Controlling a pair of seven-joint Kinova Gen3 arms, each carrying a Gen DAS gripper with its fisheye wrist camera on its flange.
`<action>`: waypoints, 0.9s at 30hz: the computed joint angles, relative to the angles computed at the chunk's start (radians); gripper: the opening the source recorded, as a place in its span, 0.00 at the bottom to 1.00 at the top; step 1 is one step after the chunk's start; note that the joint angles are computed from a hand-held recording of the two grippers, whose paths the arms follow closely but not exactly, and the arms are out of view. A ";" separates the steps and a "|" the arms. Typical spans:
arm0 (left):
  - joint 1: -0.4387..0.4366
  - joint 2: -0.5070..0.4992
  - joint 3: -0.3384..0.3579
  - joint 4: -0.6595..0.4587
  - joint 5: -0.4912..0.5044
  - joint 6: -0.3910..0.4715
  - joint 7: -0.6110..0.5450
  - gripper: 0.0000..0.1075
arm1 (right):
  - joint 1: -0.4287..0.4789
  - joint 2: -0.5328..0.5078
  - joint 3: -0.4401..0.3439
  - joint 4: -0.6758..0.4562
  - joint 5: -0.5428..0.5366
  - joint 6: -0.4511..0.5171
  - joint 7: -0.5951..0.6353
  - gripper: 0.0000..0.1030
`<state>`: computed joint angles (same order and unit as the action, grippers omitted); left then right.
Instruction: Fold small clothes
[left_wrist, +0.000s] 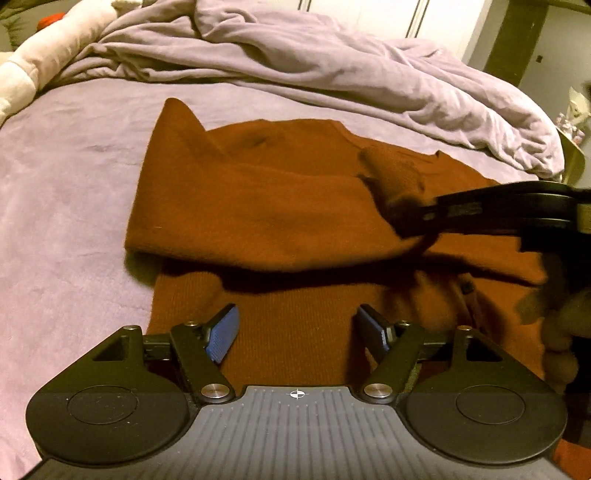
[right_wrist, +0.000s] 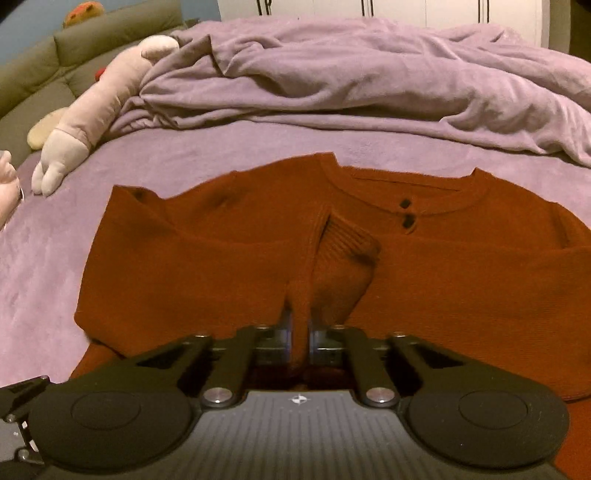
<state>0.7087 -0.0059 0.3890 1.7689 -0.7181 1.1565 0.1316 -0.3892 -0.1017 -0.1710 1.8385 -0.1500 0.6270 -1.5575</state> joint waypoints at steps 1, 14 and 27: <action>0.001 -0.001 0.001 -0.004 0.000 0.006 0.008 0.71 | 0.024 -0.034 0.000 0.027 -0.015 -0.030 0.017 0.05; -0.003 0.033 -0.029 -0.059 0.021 0.023 0.017 0.73 | 0.235 -0.100 0.359 0.163 -0.477 0.055 0.340 0.19; 0.003 0.082 -0.076 -0.113 0.045 0.053 -0.043 0.77 | 0.296 -0.069 0.237 0.105 -0.434 -0.052 0.418 0.05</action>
